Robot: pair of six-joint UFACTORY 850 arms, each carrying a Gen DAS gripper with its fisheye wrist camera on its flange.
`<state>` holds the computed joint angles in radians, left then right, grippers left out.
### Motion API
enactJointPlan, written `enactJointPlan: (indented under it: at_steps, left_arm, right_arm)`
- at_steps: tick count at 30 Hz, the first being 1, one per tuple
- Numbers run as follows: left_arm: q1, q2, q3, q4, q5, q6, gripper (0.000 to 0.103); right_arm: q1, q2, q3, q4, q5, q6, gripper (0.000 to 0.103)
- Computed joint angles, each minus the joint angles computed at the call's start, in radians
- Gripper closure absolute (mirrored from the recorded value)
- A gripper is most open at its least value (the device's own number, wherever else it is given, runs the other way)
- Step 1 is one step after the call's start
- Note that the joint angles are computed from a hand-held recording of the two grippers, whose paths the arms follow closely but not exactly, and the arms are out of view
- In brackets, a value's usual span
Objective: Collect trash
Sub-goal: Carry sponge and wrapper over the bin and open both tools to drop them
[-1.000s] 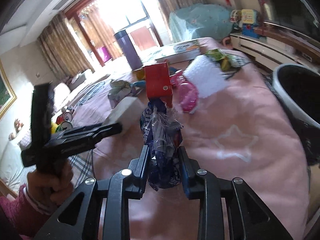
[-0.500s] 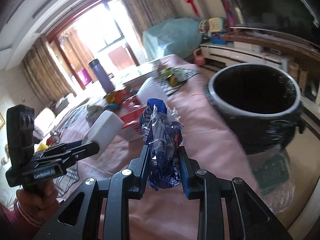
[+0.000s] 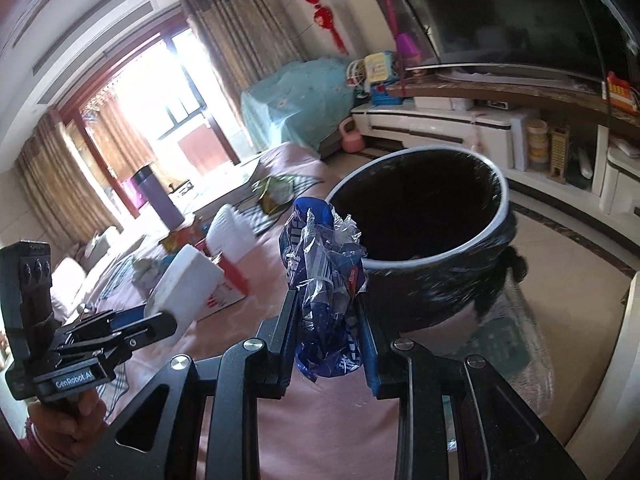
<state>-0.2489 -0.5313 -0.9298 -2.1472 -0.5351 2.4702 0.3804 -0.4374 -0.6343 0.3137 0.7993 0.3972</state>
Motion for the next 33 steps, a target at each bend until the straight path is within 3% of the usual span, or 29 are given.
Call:
enactJointPlan:
  at_steps: [16,33]
  left_arm:
    - [-0.099,-0.087,-0.173,0.081,0.067,-0.108,0.056]
    - [-0.167,-0.234,-0.398,0.339,0.163,-0.405,0.055]
  right_arm:
    - [-0.121,0.011,-0.041,0.021,-0.087,-0.078,0.075]
    - [-0.219,-0.034,-0.145,-0.01,-0.216,-0.156,0.073]
